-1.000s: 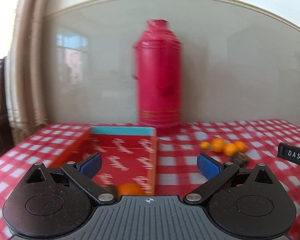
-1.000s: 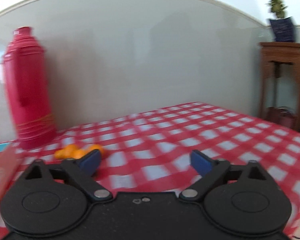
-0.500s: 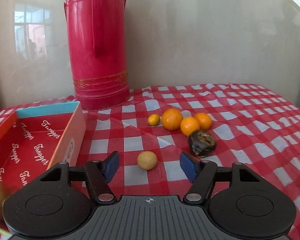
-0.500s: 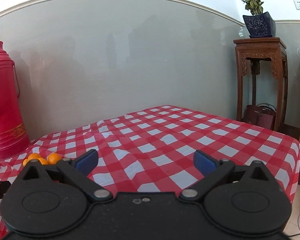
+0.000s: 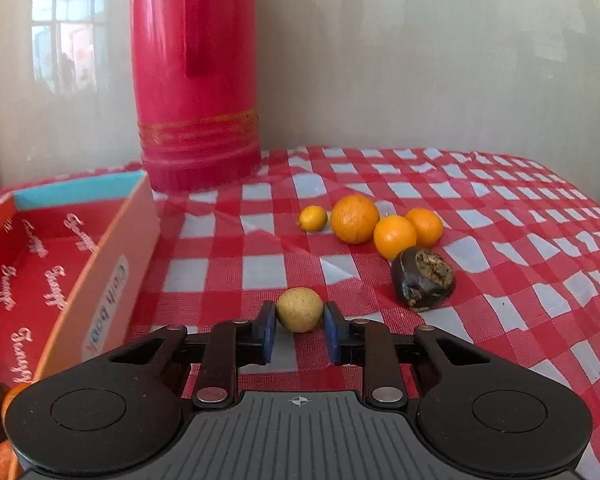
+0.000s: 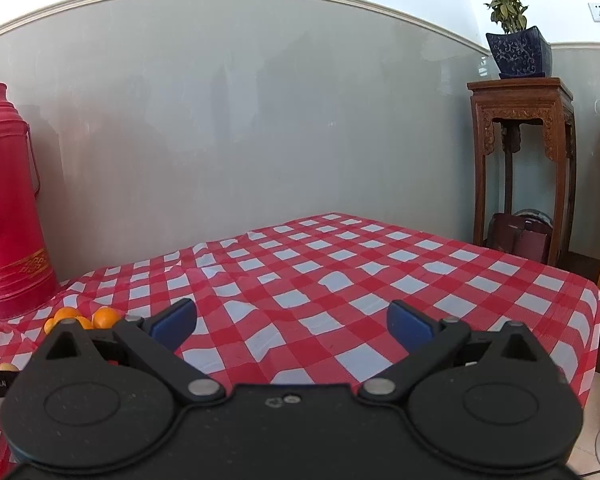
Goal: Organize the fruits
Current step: 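Carry the yellow fruit with the left tool and drop it into the box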
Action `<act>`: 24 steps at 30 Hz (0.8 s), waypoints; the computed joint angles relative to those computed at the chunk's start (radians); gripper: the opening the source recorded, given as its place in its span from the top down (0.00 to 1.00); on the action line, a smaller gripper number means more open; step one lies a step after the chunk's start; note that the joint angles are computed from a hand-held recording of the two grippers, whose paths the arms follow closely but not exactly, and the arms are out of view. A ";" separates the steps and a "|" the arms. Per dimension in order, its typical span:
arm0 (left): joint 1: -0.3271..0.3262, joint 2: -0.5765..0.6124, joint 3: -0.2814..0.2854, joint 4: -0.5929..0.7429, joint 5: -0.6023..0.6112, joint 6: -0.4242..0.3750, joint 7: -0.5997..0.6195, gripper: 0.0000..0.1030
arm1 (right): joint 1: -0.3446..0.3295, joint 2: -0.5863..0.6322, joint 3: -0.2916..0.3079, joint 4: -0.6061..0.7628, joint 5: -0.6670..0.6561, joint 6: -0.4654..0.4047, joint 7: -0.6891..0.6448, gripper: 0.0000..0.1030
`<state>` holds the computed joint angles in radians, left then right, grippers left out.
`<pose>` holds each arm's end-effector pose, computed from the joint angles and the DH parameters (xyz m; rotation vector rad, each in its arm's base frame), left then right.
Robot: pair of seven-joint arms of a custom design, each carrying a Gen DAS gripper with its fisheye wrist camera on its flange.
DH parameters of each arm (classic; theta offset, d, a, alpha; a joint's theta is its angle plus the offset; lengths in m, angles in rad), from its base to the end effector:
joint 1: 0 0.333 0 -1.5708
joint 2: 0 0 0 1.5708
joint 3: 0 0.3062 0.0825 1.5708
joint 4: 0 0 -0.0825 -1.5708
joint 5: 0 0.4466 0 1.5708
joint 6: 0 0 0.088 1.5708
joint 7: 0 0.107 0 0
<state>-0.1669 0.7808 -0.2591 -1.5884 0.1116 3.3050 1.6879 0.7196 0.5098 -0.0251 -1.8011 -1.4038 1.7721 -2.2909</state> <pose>0.7268 -0.2958 0.2538 -1.2433 2.0861 -1.1001 0.5745 0.3678 0.2376 -0.6361 2.0399 -1.5122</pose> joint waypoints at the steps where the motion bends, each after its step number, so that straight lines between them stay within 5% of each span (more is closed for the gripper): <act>1: -0.005 -0.006 0.007 -0.012 -0.001 0.023 -0.001 0.75 | 0.000 -0.001 0.000 -0.001 -0.002 0.004 0.005 0.07; 6: -0.096 -0.053 0.127 -0.082 -0.071 0.183 -0.008 0.75 | 0.005 0.007 -0.002 0.014 -0.023 0.010 0.001 0.07; 12: -0.219 -0.091 0.273 -0.130 -0.355 0.308 0.092 0.75 | 0.009 0.028 -0.008 0.047 -0.043 0.053 -0.014 0.07; 18: -0.291 -0.080 0.390 -0.074 -0.626 0.155 0.167 0.75 | 0.019 0.052 -0.021 0.083 -0.059 0.085 -0.031 0.07; 24: -0.400 -0.049 0.564 -0.043 -0.681 0.040 0.083 0.75 | 0.028 0.072 -0.033 0.115 -0.066 0.112 -0.054 0.07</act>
